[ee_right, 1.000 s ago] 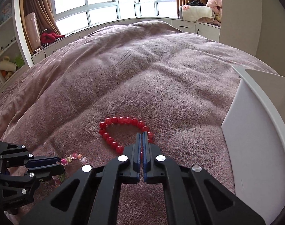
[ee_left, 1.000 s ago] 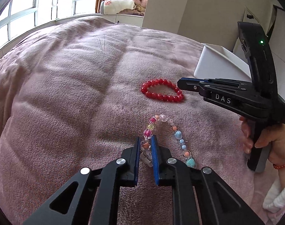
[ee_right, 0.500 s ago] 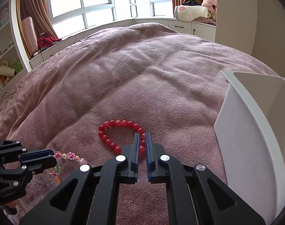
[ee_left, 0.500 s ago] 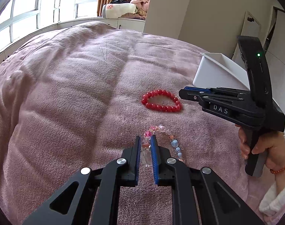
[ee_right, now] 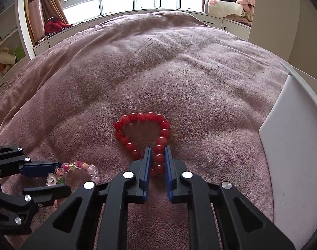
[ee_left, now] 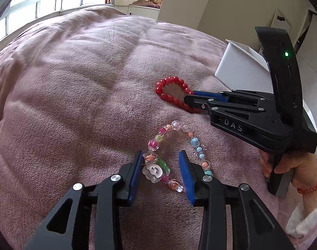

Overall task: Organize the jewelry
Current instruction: 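Lift the multicolour bracelet with the left tool while the right tool lifts the red bracelet, then carry the multicolour bracelet with the left tool into the box while the right tool carries the red bracelet there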

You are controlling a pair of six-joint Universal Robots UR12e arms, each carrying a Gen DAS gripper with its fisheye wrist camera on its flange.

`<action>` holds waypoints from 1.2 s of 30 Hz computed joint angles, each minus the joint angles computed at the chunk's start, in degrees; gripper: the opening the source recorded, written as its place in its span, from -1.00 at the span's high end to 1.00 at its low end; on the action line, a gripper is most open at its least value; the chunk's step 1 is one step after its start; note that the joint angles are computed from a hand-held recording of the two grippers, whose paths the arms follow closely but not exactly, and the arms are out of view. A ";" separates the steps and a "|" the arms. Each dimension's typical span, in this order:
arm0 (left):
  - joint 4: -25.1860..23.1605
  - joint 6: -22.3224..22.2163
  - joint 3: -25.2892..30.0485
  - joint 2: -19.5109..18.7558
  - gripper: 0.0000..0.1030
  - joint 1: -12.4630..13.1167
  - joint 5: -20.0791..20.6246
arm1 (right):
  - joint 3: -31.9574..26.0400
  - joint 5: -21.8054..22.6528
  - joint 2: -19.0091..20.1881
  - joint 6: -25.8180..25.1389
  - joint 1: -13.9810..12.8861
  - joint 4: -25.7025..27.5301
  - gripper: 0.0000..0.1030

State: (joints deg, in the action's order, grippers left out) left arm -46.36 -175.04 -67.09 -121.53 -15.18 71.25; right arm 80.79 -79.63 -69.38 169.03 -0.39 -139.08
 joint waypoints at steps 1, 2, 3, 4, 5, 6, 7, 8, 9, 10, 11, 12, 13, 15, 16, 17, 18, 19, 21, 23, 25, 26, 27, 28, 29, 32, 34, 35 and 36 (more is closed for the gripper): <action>0.33 1.34 -0.07 0.03 0.20 -0.44 1.54 | 0.05 0.09 -0.04 0.11 0.06 -0.23 0.80; 0.85 2.47 -0.26 0.08 0.21 -0.80 2.74 | 0.05 0.29 -0.08 0.27 0.06 -0.30 0.80; 1.29 3.07 -0.48 0.13 0.31 -0.97 3.35 | 0.05 1.12 -0.17 0.57 -0.10 -0.17 0.80; 1.29 3.01 -0.54 0.16 0.40 -1.01 3.61 | 0.06 2.20 -0.29 1.12 -0.33 -0.13 0.80; 1.28 2.25 -0.67 0.23 0.42 -0.81 2.92 | 0.16 3.09 -0.46 1.74 -0.53 -0.35 0.80; 1.30 1.09 -0.74 0.25 0.42 -0.51 1.77 | 0.15 3.82 -0.58 2.19 -0.69 -0.56 0.80; 1.14 0.00 -0.71 0.24 0.42 -0.21 0.67 | 0.13 4.20 -0.73 2.38 -0.76 -0.81 0.80; 0.99 -1.00 -0.64 0.22 0.42 0.05 -0.28 | 0.10 4.15 -0.88 2.40 -0.75 -1.20 0.80; 0.86 -1.85 -0.40 0.08 0.42 0.25 -1.03 | 0.06 4.15 -1.04 2.40 -0.75 -1.61 0.80; 0.85 -2.58 -0.30 0.06 0.42 0.37 -1.52 | 0.07 4.41 -1.26 2.51 -0.81 -1.98 0.80; 0.97 -3.23 -0.27 0.10 0.42 0.47 -1.89 | 0.10 4.63 -1.51 2.66 -0.88 -2.37 0.80; 1.09 -3.70 -0.17 0.09 0.42 0.49 -2.09 | 0.16 4.70 -1.76 2.83 -0.93 -2.97 0.80; 1.21 -4.00 -0.11 0.14 0.42 0.48 -2.16 | 0.23 4.83 -2.03 3.05 -0.99 -3.53 0.80; 1.67 -4.54 0.03 0.26 0.42 0.47 -2.30 | 0.26 5.25 -2.54 3.45 -1.19 -4.38 0.80; 1.77 -4.83 0.19 0.31 0.42 0.51 -2.73 | 0.26 5.36 -2.81 3.57 -1.25 -4.72 0.80; 2.08 -5.23 0.32 0.39 0.42 0.51 -3.02 | 0.33 5.38 -3.09 3.71 -1.34 -5.20 0.80; 2.50 -5.58 0.31 0.53 0.42 0.52 -3.19 | 0.42 5.42 -3.39 3.97 -1.42 -5.62 0.80; 3.00 -5.93 0.36 0.67 0.42 0.48 -3.21 | 0.52 5.48 -3.71 4.10 -1.53 -5.85 0.80; 4.08 -6.57 0.52 0.93 0.42 0.39 -3.38 | 0.86 5.21 -4.41 4.54 -1.72 -6.70 0.80; 4.81 -6.62 0.95 1.14 0.42 0.22 -3.37 | 1.36 5.22 -5.28 5.08 -2.08 -7.40 0.80; 5.27 -6.57 1.58 1.25 0.42 0.04 -3.60 | 1.88 5.34 -6.14 5.83 -2.45 -8.24 0.80; 5.42 -6.53 1.98 1.30 0.42 -0.14 -3.43 | 2.23 5.39 -6.65 6.19 -2.66 -8.70 0.80; 5.69 -6.49 2.27 1.40 0.42 -0.28 -3.23 | 2.59 5.31 -7.19 6.60 -2.84 -9.30 0.80; 5.88 -6.49 2.61 1.45 0.42 -0.39 -3.42 | 2.89 5.47 -7.73 6.90 -3.08 -9.66 0.80; 6.01 -6.50 3.08 1.42 0.42 -0.50 -3.59 | 3.18 5.54 -8.28 7.15 -3.29 -10.04 0.80; 6.16 -5.86 4.07 1.69 0.42 -0.94 -3.48 | 4.28 5.23 -10.07 7.91 -3.92 -11.77 0.80; 6.34 -5.47 4.45 2.05 0.42 -1.15 -3.92 | 4.99 5.14 -11.22 8.69 -4.47 -13.05 0.80; 6.26 -5.38 4.83 2.11 0.42 -1.28 -4.22 | 5.29 5.09 -11.77 9.11 -4.74 -13.61 0.80; 6.08 -5.21 5.20 2.21 0.42 -1.41 -4.48 | 5.59 4.97 -12.29 9.60 -5.07 -14.32 0.80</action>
